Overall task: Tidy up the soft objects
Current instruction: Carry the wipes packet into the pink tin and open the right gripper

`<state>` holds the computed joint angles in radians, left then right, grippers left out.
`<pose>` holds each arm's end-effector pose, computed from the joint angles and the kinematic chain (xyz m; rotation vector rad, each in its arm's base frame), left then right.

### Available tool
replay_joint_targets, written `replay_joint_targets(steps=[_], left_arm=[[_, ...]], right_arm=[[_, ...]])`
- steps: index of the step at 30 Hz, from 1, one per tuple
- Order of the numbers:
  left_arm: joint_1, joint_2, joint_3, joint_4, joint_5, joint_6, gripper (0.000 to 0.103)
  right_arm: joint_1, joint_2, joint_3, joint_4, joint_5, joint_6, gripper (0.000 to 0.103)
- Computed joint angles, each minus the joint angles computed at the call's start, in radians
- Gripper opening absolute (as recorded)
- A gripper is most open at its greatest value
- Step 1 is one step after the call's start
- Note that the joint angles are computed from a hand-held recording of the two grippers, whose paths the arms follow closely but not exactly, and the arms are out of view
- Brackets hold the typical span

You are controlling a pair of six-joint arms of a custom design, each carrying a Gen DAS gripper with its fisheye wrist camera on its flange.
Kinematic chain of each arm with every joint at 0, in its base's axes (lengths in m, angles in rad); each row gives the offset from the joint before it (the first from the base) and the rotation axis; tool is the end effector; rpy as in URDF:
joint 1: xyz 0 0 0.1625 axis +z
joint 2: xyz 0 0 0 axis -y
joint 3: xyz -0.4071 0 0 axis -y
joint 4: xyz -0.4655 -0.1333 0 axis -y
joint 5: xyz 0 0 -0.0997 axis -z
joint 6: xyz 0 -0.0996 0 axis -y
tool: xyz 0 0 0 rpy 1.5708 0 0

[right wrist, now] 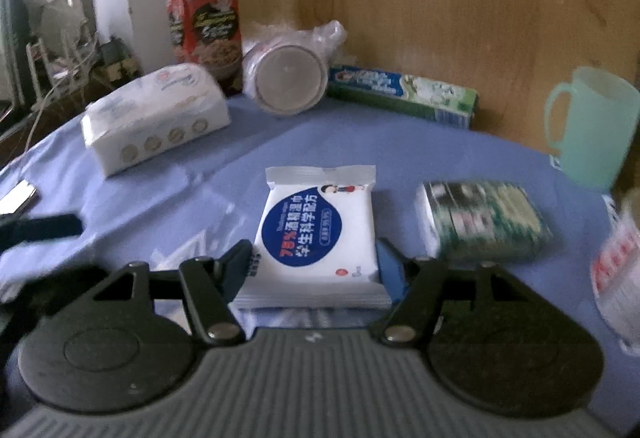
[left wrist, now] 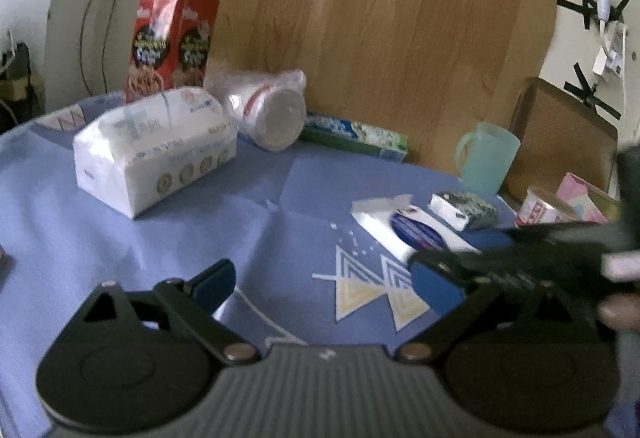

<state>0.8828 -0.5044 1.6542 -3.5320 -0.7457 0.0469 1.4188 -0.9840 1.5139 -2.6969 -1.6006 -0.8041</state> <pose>-0.2623 -0.6443 -0.0398 0.4244 2.3107 -1.2596 0.0129 -0.7764 0.2398 0.8687 -2.6086 0.7312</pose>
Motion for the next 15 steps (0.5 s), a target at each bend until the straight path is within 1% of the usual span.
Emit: replay_joint_targets(steps=[3, 7, 8, 10, 12, 15], left_arm=[[-0.008, -0.004, -0.004, 0.072, 0.027, -0.042, 0.098], [-0.021, -0.012, 0.006, 0.160, 0.011, -0.105, 0.098], [-0.027, -0.012, 0.006, 0.175, 0.015, -0.115, 0.098], [-0.035, -0.020, 0.011, 0.216, 0.008, -0.145, 0.097], [-0.044, -0.043, 0.032, 0.240, -0.039, -0.193, 0.096], [-0.057, -0.070, 0.059, 0.226, -0.143, -0.234, 0.096]], right_arm=[[-0.014, -0.095, 0.086, 0.050, 0.025, -0.010, 0.069], [-0.037, -0.228, 0.221, 0.059, 0.090, -0.030, 0.069], [-0.043, -0.257, 0.252, 0.051, 0.110, -0.032, 0.069], [-0.049, -0.299, 0.311, -0.020, 0.119, -0.044, 0.069], [-0.058, -0.326, 0.346, -0.067, 0.129, -0.045, 0.069], [-0.068, -0.348, 0.390, -0.172, 0.117, -0.043, 0.069]])
